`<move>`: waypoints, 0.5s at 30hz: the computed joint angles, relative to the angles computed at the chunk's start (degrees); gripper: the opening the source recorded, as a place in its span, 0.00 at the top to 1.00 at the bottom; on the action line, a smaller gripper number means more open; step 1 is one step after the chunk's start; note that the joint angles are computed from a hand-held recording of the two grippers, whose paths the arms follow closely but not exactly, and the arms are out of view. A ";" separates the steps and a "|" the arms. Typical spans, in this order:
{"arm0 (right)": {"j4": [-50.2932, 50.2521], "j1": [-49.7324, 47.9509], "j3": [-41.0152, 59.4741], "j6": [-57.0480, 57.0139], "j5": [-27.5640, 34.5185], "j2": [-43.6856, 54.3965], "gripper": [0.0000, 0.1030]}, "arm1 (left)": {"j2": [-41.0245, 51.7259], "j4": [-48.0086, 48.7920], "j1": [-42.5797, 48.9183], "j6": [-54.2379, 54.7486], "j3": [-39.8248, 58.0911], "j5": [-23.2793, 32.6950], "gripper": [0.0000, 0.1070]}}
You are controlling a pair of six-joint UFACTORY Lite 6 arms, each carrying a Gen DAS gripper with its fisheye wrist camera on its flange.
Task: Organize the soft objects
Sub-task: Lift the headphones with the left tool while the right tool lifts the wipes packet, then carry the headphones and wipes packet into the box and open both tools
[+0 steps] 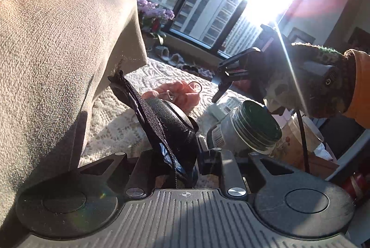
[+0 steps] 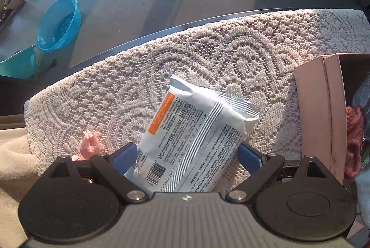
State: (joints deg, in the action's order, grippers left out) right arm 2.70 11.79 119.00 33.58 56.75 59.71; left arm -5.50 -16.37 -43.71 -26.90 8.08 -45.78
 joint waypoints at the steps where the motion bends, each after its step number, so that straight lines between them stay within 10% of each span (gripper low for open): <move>1: -1.76 0.66 2.57 -0.03 1.19 1.40 0.07 | -0.13 -0.38 -0.15 0.28 -0.04 0.04 0.82; 15: -9.08 8.82 -32.87 -3.62 -21.67 -26.94 0.14 | -1.14 -30.97 -13.55 21.43 5.77 1.24 0.82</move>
